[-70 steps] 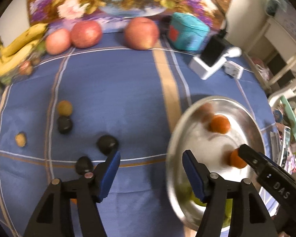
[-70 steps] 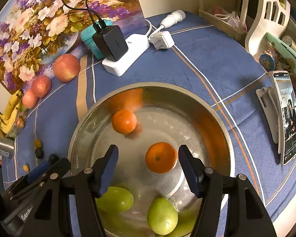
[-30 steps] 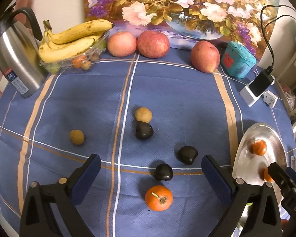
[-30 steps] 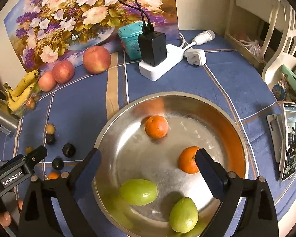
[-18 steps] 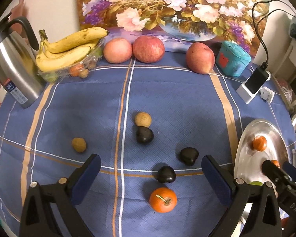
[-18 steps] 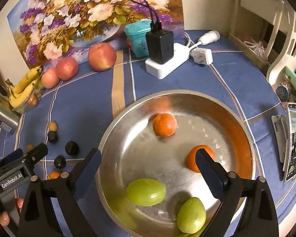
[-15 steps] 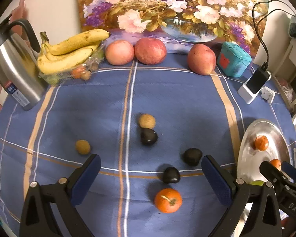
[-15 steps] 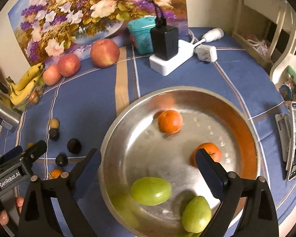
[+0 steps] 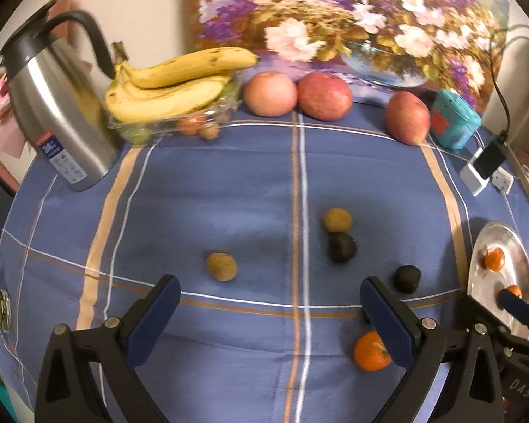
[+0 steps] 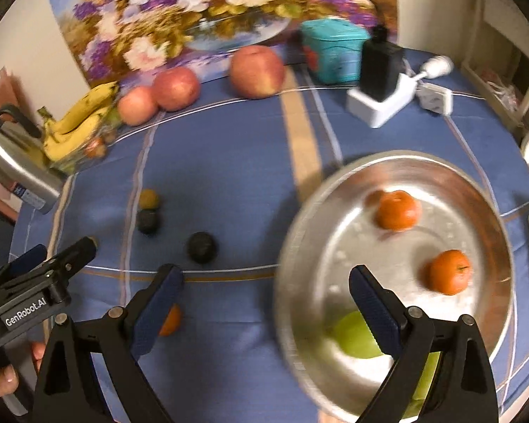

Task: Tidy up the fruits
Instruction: 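Withdraw the right tool from the bowl toward the remaining fruit, then close the left tool on a small yellow plum while the right tool grasps a black plum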

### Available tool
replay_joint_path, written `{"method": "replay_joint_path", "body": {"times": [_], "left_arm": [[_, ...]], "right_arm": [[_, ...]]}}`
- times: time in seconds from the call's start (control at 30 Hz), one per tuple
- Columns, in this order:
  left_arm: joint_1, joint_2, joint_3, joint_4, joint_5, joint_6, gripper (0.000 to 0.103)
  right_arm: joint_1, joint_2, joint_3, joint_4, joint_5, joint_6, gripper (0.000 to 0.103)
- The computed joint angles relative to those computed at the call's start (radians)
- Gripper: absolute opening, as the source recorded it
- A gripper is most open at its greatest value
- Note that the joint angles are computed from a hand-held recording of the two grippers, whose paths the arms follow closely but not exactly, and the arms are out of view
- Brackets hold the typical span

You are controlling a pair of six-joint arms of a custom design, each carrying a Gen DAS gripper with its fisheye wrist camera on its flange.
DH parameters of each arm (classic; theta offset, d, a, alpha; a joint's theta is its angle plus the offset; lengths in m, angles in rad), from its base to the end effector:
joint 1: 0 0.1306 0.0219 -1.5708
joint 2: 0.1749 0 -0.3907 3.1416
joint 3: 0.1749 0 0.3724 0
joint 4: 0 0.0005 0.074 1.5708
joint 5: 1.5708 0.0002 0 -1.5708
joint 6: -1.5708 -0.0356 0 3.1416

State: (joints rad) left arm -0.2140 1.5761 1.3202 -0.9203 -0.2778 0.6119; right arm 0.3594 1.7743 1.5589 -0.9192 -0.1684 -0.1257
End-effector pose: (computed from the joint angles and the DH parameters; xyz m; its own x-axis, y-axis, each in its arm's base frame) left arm 0.4843 -0.0958 0.3207 -0.7966 -0.3922 -0.4601 -0.4353 0.9002 -0.0136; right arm 0.5372 0.2077 0.3151 -0.8935 -0.2037 -0.4001 -0.3034 0.9308 0.2037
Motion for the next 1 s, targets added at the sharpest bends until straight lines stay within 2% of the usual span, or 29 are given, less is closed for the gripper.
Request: {"method": "replay_joint_path", "body": {"times": [0.13,0.3,0.47,0.83,1.0], "left_arm": [[0.03,-0.027,-0.025,0.003,0.01,0.026,0.103],[0.071,-0.052,-0.059,0.021,0.052,0.056,0.103],[0.1,-0.048,-0.077,0.031,0.076,0.067,0.103],[0.132,0.019,-0.055,0.035,0.106,0.022,0.103],[0.153,0.04,-0.057,0.061,0.137,0.029,0.103]], "right_arm": [[0.025,-0.002,-0.003,0.036,-0.038,-0.026,0.096],[0.046,0.002,-0.002,0.074,-0.032,-0.038,0.096],[0.05,0.015,-0.001,0.108,-0.063,-0.064,0.096],[0.062,0.062,0.034,0.085,-0.043,-0.032,0.096],[0.064,0.085,0.053,0.071,-0.017,-0.016,0.096]]}}
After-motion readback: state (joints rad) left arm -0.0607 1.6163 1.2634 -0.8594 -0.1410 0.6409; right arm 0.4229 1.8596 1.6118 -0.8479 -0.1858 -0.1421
